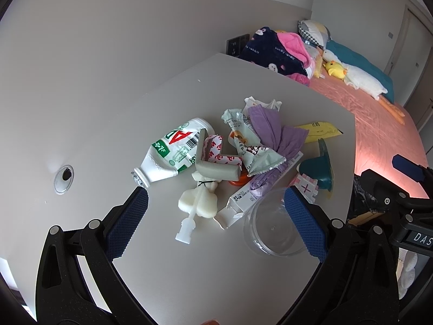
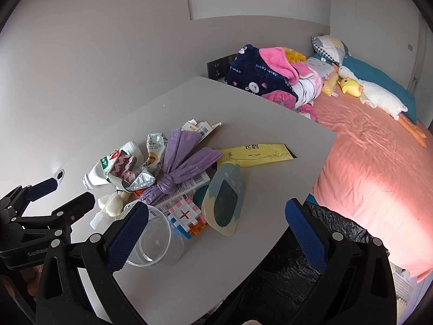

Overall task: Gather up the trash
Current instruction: 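Grasp the grey strip with the left tool while the right tool grasps the teal penguin card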

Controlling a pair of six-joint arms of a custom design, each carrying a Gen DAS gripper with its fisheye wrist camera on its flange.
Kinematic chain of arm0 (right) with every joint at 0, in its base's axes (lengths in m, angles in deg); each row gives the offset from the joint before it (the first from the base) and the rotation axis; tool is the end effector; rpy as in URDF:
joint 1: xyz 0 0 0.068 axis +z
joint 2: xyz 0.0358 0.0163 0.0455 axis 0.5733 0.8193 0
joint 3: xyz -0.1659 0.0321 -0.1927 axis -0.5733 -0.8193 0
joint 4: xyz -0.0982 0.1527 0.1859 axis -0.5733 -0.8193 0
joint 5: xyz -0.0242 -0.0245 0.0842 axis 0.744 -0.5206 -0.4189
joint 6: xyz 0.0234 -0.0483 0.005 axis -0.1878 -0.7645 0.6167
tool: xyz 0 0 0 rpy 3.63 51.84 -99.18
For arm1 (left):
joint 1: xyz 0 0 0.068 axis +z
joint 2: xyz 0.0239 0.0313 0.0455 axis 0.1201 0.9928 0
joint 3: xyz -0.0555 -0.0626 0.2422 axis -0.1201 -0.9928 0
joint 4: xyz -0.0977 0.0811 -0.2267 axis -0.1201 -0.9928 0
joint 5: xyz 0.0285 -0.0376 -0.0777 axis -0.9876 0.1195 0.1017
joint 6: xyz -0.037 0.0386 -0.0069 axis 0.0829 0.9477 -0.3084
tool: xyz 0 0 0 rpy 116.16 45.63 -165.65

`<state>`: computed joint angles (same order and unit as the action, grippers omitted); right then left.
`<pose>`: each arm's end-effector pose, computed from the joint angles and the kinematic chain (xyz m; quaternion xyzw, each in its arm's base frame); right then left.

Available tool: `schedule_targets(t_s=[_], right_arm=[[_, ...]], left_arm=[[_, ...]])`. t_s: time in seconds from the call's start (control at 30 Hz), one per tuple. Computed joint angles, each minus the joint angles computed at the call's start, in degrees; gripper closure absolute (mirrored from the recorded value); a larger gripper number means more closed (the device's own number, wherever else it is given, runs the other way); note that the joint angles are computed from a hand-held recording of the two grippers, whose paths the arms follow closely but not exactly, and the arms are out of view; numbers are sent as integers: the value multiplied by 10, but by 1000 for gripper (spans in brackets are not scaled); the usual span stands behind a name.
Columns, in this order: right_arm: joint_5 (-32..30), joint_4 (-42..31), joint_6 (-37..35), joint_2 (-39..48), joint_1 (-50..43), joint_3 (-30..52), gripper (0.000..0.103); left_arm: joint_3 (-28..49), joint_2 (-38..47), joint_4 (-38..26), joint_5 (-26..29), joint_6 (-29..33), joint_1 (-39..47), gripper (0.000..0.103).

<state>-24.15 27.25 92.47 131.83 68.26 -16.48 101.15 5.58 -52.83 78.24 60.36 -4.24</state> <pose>0.2418 0.1419 0.1988 0.0930 0.9338 0.0108 0.3454 0.2915 -0.0614 0.1875 0.1543 0.9347 -0.0675 0.3131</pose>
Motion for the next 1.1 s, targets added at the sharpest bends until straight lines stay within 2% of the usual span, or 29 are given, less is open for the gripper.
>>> schedule_targets(t_s=[0.13, 0.3, 0.7, 0.8, 0.93, 1.1], right_arm=[[-3, -1, 0, -4, -2, -4, 3], [-8, 6, -1, -7, -10, -15, 3], [-41, 25, 11, 25, -50, -23, 3], [-54, 26, 13, 45, -62, -13, 13], [-79, 35, 16, 80, -76, 0, 26], [-95, 49, 10, 126, -76, 26, 27]], left_arm=[[0, 4, 1, 3, 1, 3, 6], [10, 22, -5, 35, 0, 23, 6], [70, 108, -13, 23, -31, 53, 6], [92, 136, -20, 21, -33, 52, 6], [129, 176, -28, 19, -40, 52, 14], [180, 225, -42, 14, -49, 48, 18]])
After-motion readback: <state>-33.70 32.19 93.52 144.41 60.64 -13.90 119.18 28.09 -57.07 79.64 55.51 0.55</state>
